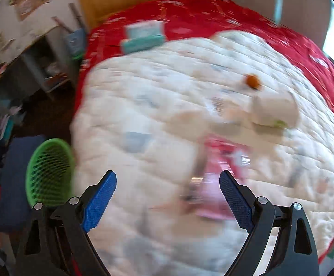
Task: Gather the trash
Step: 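Grasp the pink wafer packet with the right gripper, then grasp the clear pudding cup with the left gripper while the right holds the pink packet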
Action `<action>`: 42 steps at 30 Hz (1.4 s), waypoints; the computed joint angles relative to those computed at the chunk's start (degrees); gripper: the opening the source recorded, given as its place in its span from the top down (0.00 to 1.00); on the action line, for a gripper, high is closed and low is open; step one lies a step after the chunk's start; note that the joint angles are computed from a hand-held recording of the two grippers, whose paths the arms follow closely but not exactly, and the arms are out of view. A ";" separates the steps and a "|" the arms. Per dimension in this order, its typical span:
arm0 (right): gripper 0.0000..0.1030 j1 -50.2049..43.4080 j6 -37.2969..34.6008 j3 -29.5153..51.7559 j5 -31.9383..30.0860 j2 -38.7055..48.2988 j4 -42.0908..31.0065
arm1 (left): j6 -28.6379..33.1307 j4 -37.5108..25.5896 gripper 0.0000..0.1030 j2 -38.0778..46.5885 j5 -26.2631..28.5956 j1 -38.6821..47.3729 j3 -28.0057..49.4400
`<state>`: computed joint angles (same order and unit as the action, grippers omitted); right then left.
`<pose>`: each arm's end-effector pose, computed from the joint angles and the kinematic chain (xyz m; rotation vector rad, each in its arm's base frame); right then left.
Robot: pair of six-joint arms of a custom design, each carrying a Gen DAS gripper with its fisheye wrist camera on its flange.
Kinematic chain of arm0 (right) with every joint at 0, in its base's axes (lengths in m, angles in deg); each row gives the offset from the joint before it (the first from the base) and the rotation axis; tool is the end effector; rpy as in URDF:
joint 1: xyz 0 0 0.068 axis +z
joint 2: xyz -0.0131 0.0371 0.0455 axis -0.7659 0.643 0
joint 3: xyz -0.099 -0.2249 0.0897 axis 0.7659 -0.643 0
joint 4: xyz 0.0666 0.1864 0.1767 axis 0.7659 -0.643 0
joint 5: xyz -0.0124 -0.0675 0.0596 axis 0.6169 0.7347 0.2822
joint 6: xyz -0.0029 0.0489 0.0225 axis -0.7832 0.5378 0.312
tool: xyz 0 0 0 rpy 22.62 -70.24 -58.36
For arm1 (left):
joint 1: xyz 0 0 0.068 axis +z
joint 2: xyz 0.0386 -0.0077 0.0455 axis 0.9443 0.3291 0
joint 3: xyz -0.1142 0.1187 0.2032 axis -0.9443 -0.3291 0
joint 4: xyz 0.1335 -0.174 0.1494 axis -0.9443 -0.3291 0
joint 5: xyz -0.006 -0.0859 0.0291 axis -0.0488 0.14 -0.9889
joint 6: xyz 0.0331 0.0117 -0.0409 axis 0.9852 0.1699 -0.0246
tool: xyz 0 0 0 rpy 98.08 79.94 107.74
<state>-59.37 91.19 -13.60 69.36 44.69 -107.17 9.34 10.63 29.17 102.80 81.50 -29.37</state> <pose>0.2168 -0.0347 0.1841 0.4411 2.5641 0.0455 0.2811 0.0394 0.1752 0.1513 2.4770 -0.3404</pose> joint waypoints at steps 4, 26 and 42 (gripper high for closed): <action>0.14 -10.06 -3.36 0.75 -5.26 5.26 0.86 | -1.74 0.22 0.49 -0.20 -1.57 -4.61 0.60; 0.46 -16.20 -6.81 0.72 -6.51 16.30 5.45 | -10.78 0.77 0.48 8.20 -9.98 -29.16 11.92; 0.51 -34.62 -26.39 -4.49 -18.68 2.07 -3.95 | -16.76 0.14 0.49 29.76 -10.41 -47.29 32.36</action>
<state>-94.00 64.80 -18.09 50.68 46.75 -111.12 -7.42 10.77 58.93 92.39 34.21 2.99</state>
